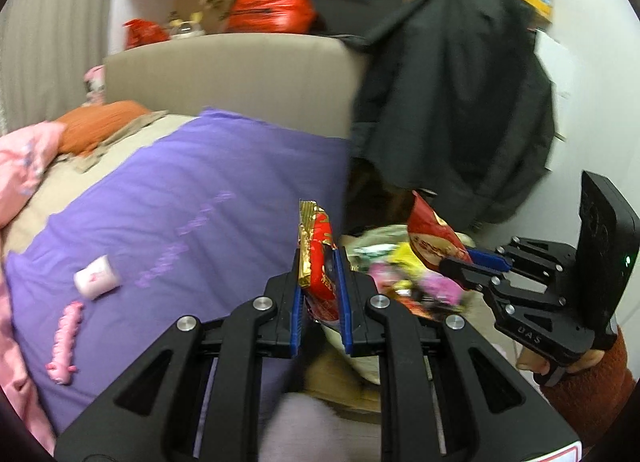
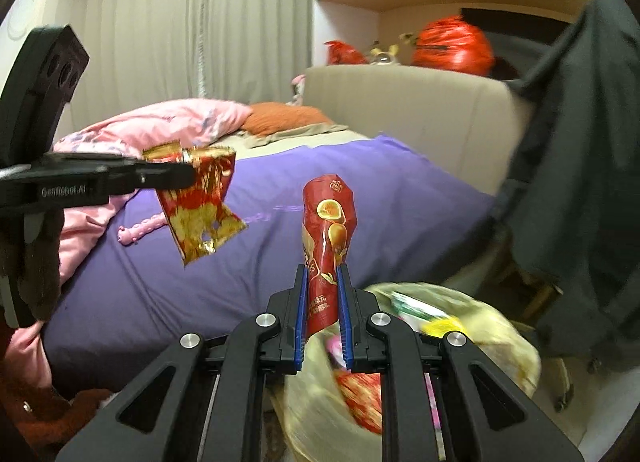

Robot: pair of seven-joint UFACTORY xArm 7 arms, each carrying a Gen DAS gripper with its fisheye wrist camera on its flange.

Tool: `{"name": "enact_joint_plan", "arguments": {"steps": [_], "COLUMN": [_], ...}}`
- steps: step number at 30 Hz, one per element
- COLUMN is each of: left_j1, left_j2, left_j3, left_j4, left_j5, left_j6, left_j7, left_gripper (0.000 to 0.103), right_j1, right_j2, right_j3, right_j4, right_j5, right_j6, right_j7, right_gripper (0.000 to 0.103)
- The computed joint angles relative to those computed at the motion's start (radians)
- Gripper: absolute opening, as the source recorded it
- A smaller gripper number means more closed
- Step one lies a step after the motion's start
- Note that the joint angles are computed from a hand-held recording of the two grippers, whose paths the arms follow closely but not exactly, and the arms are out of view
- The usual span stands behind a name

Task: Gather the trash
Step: 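Carry both red wrappers with both tools over the bin, then open both tools to drop the red wrappers into the bin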

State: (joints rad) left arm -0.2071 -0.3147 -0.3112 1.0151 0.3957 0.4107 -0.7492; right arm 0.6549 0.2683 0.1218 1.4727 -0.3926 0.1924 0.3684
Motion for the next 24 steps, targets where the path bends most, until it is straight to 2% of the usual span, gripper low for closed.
{"name": "enact_joint_plan", "arguments": {"steps": [2,6,7,9,12,18,22,24], "left_j1": [-0.021,-0.088,-0.103,-0.137,-0.188,-0.243,-0.252,-0.273], "left_j2": [0.055,0.174,0.205,0.291,0.422,0.579,0.651,0.675], "left_j3": [-0.018,-0.014,-0.012,-0.006,0.018,0.079,0.098,0.119], "left_j4": [0.041,0.121,0.146,0.223,0.333,0.422,0.454,0.469], "left_j5": [0.001,-0.015,-0.008,0.013,0.036,-0.042,-0.137,-0.149], "left_j6": [-0.030,-0.080,-0.078,-0.053,0.003,0.062,0.081,0.087], "left_j7": [0.007,0.040,0.041,0.044,0.044,0.118,0.214,0.245], "left_gripper": [0.014,0.014,0.014,0.014,0.014,0.014,0.014,0.014], "right_j1": [-0.017,-0.065,-0.082,-0.122,-0.178,-0.263,-0.267,-0.271], "right_j2": [-0.064,-0.181,-0.210,-0.238,-0.253,-0.166,-0.055,-0.007], "right_j3": [-0.018,-0.048,-0.055,-0.041,-0.012,0.089,0.108,0.115], "right_j4": [-0.080,-0.221,-0.253,-0.290,-0.326,-0.278,-0.178,-0.129], "right_j5": [-0.006,-0.096,-0.127,-0.107,0.010,0.399,0.458,0.478], "right_j6": [-0.026,-0.052,-0.055,-0.064,-0.075,-0.035,0.031,0.061], "right_j7": [0.025,0.146,0.184,0.180,0.094,-0.284,-0.365,-0.397], "right_gripper": [0.015,0.015,0.015,0.015,0.015,0.015,0.015,0.015]}}
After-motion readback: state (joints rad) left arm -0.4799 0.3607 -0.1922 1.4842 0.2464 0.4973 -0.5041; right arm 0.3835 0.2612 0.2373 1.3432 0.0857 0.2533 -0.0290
